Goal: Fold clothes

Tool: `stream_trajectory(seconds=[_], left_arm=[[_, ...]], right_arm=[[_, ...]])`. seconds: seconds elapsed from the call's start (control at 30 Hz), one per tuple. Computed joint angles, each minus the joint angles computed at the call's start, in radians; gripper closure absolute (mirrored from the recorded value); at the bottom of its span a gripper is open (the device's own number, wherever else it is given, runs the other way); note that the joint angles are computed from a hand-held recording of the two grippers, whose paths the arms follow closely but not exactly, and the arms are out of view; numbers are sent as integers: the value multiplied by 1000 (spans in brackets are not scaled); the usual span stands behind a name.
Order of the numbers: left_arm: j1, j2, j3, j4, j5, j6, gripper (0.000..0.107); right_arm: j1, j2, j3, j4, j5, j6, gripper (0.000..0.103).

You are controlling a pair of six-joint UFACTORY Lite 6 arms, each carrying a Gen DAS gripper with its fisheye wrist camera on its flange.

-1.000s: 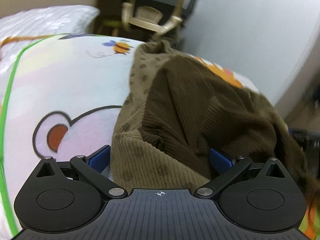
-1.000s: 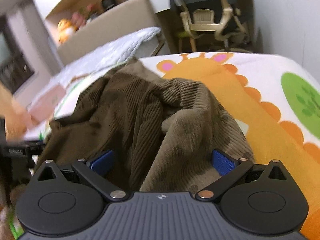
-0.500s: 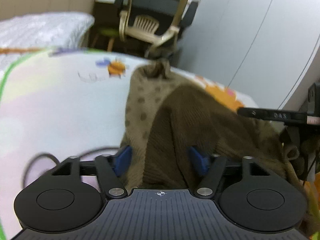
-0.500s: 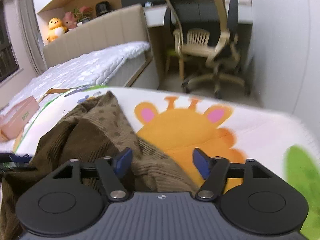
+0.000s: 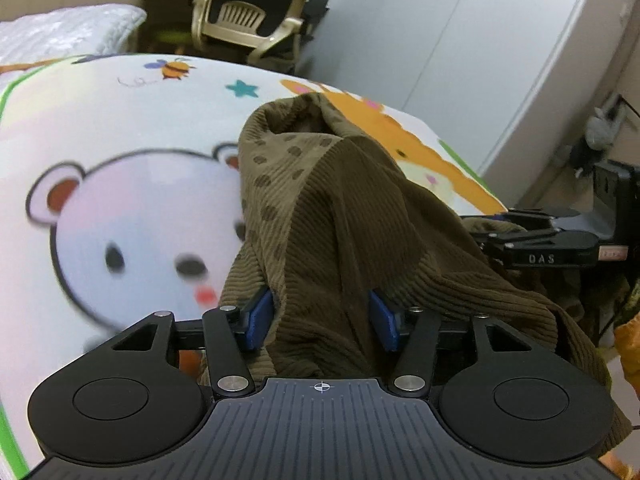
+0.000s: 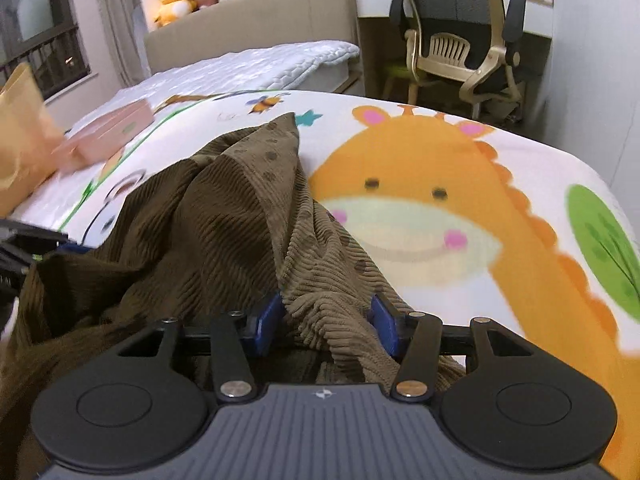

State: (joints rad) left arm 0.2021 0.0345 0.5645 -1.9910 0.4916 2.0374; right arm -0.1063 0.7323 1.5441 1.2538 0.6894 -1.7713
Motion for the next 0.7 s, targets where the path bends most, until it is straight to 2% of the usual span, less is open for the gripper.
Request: stream_trajectory(seconds=[0.13,0.2,0.27,0.37,0.5,0.7], left_arm=[[-52,-100,-78,-118,-40,42,40],[-34,-166,-97,-52,-24,-29,29],[-22,-274,-140,19,-19,-97,24],[-25,-421,-195,128,-30,-211,20],[-60,-556,-260,220,-78,-317,16],[-50,-577,-289,237,-77,-341,15]], right_arm=[[-45,-83,-123,63,-8,-61,50],[-63,-112,-156,75,-10,-57,49],[-83,-153,-187,87,-4,-60,48],[-136,-272,-310,156,10,-173,45],[-227,-416,-448,143,93,-257,35],[-317,-594,-587,-1,244,-235,31]])
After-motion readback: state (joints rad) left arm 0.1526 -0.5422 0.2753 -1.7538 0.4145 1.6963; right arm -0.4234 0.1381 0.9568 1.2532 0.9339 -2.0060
